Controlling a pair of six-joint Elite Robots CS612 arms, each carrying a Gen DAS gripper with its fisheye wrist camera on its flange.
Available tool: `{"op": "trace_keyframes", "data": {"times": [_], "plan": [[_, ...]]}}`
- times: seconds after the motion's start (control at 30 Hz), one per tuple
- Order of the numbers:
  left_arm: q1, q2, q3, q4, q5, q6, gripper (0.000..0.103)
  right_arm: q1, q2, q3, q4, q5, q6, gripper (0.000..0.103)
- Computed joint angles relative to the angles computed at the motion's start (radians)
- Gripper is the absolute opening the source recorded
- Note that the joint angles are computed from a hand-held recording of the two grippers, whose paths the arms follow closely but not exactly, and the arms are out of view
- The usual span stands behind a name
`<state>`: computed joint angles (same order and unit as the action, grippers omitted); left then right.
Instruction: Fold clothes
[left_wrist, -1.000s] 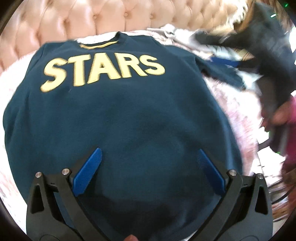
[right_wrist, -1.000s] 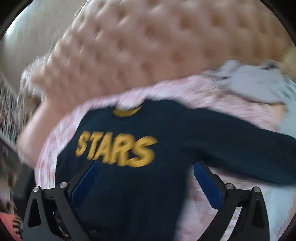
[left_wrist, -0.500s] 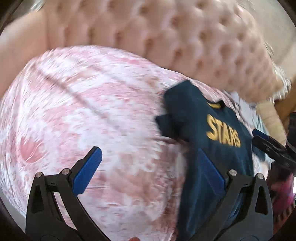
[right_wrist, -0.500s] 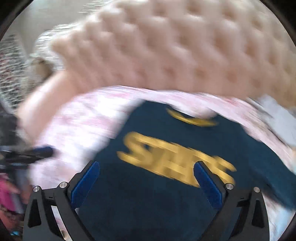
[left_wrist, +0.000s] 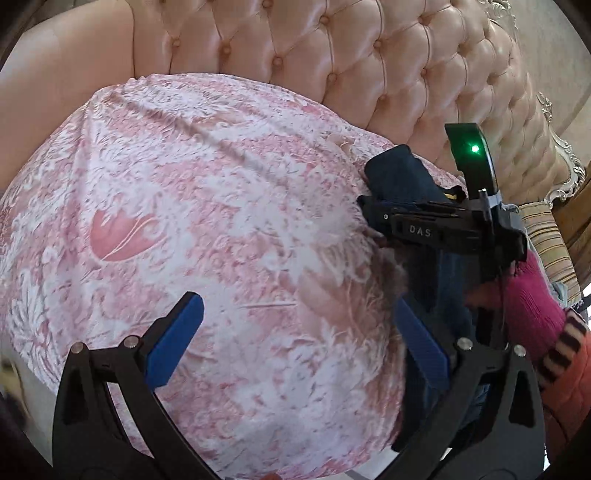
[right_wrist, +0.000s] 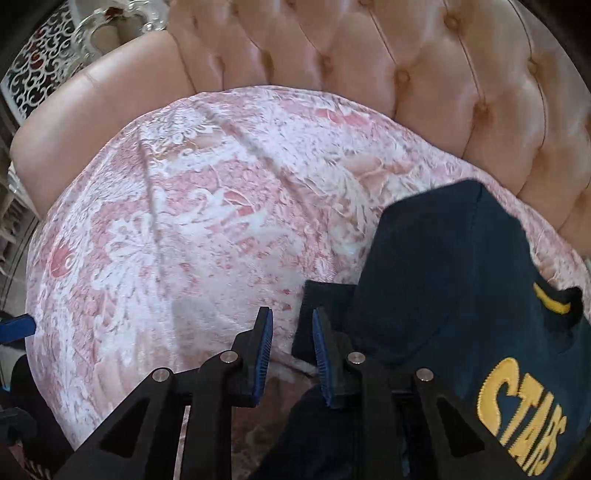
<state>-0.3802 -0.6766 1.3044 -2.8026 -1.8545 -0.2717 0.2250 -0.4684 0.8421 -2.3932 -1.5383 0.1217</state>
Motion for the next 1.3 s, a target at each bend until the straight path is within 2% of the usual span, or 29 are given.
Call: {"op": "trace_keyframes", "data": {"times": [0.1,0.23,0.3,0.37,0.4,0.43,0.47,0.5,0.57,0.63,0.73,0.77,0.8,0.83,0.9,0.93,1.0,1.03,1.07,1.1,1.17,1.23,1.27,1.3], "plan": [[0.003,0.006,-0.005,-0.001,-0.008,-0.009,0.103,0.005,0.01,-0.026,0.033,-0.035,-0.016,0.026],[0.006,0.015,-0.015,0.007,-0.02,-0.017,0.103,0.023,0.045,-0.101,0.108,-0.147,-0.045,0.026],[0.006,0.019,-0.019,0.009,-0.029,-0.023,0.103,0.027,0.056,-0.119,0.127,-0.171,-0.06,0.023],[0.003,0.021,-0.024,0.013,-0.048,-0.021,0.103,0.026,0.06,-0.122,0.123,-0.167,-0.072,0.019],[0.002,0.022,-0.026,0.015,-0.058,-0.02,0.103,0.021,0.054,-0.107,0.1,-0.14,-0.067,0.012],[0.001,0.023,-0.029,0.017,-0.068,-0.019,0.103,0.009,0.036,-0.069,0.045,-0.077,-0.039,0.008],[-0.002,0.023,-0.028,0.015,-0.081,-0.014,0.103,-0.005,0.017,-0.03,-0.014,-0.003,-0.005,0.008],[-0.007,0.022,-0.028,0.013,-0.092,-0.007,0.103,-0.023,-0.001,0.012,-0.081,0.096,0.04,0.0],[-0.022,0.018,-0.024,-0.006,-0.107,0.025,0.103,-0.06,-0.038,0.093,-0.23,0.281,0.137,0.0],[-0.04,0.014,-0.019,-0.038,-0.117,0.06,0.103,-0.085,-0.058,0.131,-0.304,0.379,0.184,0.0],[-0.076,0.018,-0.033,-0.064,-0.182,0.136,0.103,-0.124,-0.087,0.171,-0.389,0.549,0.221,0.0],[-0.094,0.019,-0.041,-0.047,-0.183,0.187,0.103,-0.13,-0.102,0.184,-0.399,0.562,0.215,0.003],[-0.112,0.021,-0.05,-0.028,-0.181,0.24,0.103,-0.135,-0.129,0.207,-0.372,0.534,0.173,0.004],[-0.133,0.027,-0.063,0.024,-0.148,0.292,0.103,-0.132,-0.158,0.232,-0.339,0.463,0.129,0.006],[-0.167,0.049,-0.105,0.153,-0.094,0.372,0.1,-0.122,-0.209,0.284,-0.281,0.287,0.065,0.019],[-0.175,0.062,-0.126,0.212,-0.081,0.394,0.094,-0.121,-0.23,0.319,-0.276,0.221,0.064,0.024],[-0.186,0.073,-0.134,0.235,-0.041,0.43,0.101,-0.135,-0.264,0.398,-0.301,0.157,0.095,0.037],[-0.18,0.076,-0.155,0.284,-0.057,0.432,0.1,-0.142,-0.278,0.435,-0.314,0.128,0.114,0.042],[-0.172,0.079,-0.175,0.328,-0.078,0.431,0.098,-0.146,-0.289,0.468,-0.313,0.077,0.129,0.056],[-0.158,0.079,-0.188,0.33,-0.112,0.407,0.095,-0.147,-0.294,0.489,-0.301,0.021,0.14,0.063],[-0.121,0.09,-0.219,0.284,-0.2,0.313,0.095,-0.153,-0.3,0.533,-0.274,-0.052,0.174,0.064],[-0.073,0.13,-0.297,0.246,-0.305,0.156,0.095,-0.167,-0.304,0.576,-0.297,-0.033,0.208,0.064],[-0.049,0.162,-0.353,0.235,-0.352,0.061,0.095,-0.174,-0.305,0.607,-0.353,-0.014,0.221,0.064],[-0.036,0.191,-0.407,0.256,-0.375,0.009,0.095,-0.175,-0.306,0.631,-0.425,-0.005,0.223,0.067]]}}
